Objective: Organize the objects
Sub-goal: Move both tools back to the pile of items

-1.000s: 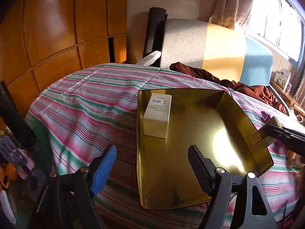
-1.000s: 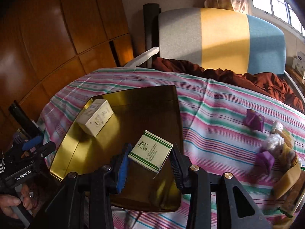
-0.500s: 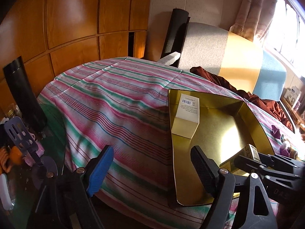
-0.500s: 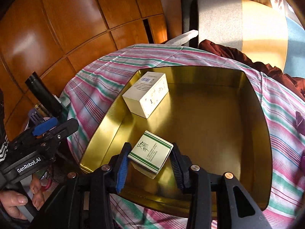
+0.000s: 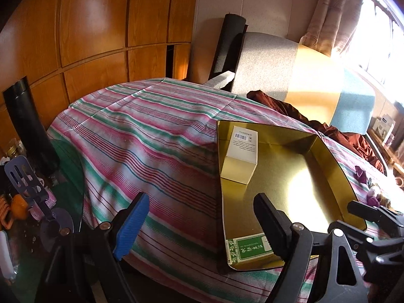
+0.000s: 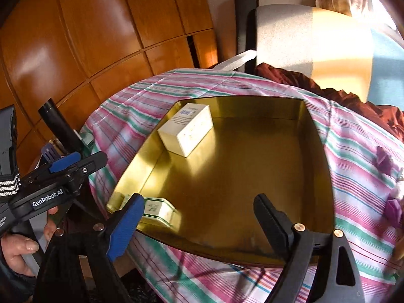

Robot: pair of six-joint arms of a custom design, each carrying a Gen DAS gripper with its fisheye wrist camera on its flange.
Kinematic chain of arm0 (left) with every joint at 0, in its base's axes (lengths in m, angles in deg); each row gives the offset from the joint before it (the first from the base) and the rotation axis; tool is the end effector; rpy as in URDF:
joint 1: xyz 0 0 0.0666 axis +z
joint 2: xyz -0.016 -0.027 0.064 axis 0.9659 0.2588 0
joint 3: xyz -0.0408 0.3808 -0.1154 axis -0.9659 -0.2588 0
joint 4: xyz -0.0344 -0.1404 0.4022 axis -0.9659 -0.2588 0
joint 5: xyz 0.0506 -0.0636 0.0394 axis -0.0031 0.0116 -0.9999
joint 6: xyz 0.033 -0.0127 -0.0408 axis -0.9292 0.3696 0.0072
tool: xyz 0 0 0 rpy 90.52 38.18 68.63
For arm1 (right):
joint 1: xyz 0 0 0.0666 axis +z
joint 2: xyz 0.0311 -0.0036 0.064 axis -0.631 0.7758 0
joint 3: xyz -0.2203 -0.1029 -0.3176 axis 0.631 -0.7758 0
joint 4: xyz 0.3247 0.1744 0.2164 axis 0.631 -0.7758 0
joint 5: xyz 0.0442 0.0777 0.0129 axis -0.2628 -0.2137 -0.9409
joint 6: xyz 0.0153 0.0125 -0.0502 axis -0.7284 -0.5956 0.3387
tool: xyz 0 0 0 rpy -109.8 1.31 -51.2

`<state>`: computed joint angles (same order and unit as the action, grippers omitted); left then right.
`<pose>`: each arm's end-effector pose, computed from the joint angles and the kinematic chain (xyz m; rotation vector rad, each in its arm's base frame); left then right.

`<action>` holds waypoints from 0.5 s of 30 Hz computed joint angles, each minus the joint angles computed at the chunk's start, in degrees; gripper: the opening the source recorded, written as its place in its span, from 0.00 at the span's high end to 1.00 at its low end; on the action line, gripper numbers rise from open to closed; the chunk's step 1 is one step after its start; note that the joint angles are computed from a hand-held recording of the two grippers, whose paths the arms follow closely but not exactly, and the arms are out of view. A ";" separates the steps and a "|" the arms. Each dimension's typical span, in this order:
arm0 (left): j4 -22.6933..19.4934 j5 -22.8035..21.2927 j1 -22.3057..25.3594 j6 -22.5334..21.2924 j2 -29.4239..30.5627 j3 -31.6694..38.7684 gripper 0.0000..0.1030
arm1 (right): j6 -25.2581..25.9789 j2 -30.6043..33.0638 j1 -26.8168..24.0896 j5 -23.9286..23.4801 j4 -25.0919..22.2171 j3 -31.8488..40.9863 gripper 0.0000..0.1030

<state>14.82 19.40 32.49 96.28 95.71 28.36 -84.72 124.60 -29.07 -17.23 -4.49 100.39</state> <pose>0.3276 -0.2739 0.4734 -0.2816 2.2807 -0.0223 0.3770 0.0771 0.4730 -0.4308 2.3686 0.4151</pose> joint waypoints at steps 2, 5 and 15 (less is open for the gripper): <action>1.05 0.15 -0.76 -1.26 0.30 0.35 0.12 | 0.39 -0.98 -3.24 1.26 -0.44 -0.24 0.11; 3.11 1.26 -1.91 -4.16 1.09 1.13 0.07 | 0.78 -2.40 -9.22 3.02 -1.01 -0.55 0.11; 9.68 11.33 -7.50 -17.51 9.14 9.76 0.00 | 1.47 -3.18 -36.63 3.15 -3.63 2.11 0.04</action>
<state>24.50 30.73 24.99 78.77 104.86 38.12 -83.24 121.41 -65.69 -14.08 -8.12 102.51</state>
